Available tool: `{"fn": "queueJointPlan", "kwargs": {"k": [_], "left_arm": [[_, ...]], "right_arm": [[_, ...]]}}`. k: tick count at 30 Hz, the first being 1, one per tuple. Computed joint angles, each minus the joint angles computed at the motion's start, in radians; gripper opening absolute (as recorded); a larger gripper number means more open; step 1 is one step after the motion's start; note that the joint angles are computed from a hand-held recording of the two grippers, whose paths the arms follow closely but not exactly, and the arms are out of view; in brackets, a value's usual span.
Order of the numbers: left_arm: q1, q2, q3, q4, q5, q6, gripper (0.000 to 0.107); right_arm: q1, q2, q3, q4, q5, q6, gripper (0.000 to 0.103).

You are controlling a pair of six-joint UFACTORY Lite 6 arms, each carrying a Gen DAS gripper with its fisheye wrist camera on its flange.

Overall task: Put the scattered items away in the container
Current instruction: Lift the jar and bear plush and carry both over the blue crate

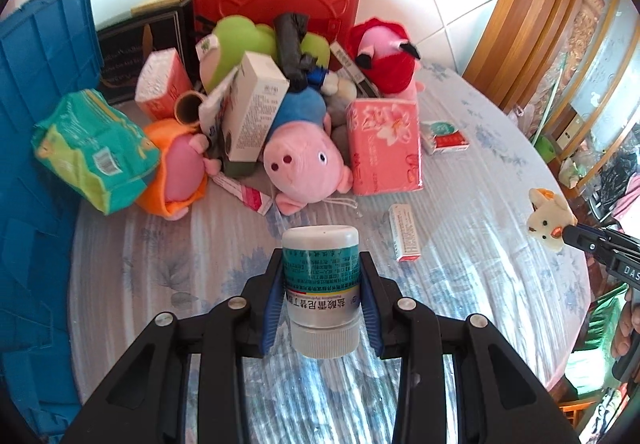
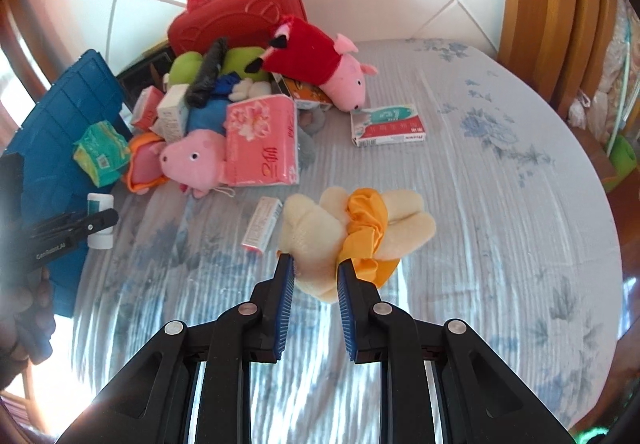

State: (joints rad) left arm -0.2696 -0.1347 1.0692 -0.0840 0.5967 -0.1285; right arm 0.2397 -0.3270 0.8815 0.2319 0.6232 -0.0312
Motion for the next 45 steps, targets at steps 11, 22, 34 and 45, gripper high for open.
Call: {"fn": "queueJointPlan", "kwargs": {"k": [11,22,34,45], "left_arm": [[0.046,-0.157,0.03,-0.032,0.133,0.054,0.034],[0.202,-0.201,0.157,-0.172,0.27,0.247,0.034],[0.461,-0.148,0.428,-0.373,0.483,0.473,0.034],[0.844,-0.045,0.729,-0.607,0.749,0.691,0.034]], "right_arm": [[0.227,-0.182,0.115,-0.244,0.175,0.364,0.021],[0.573,-0.122,0.384,-0.588,0.351,0.764,0.021],[0.867,0.13,0.767,-0.829,0.511,0.961,0.021],[1.036,0.563,1.399,-0.909,0.646,0.918,0.021]]}}
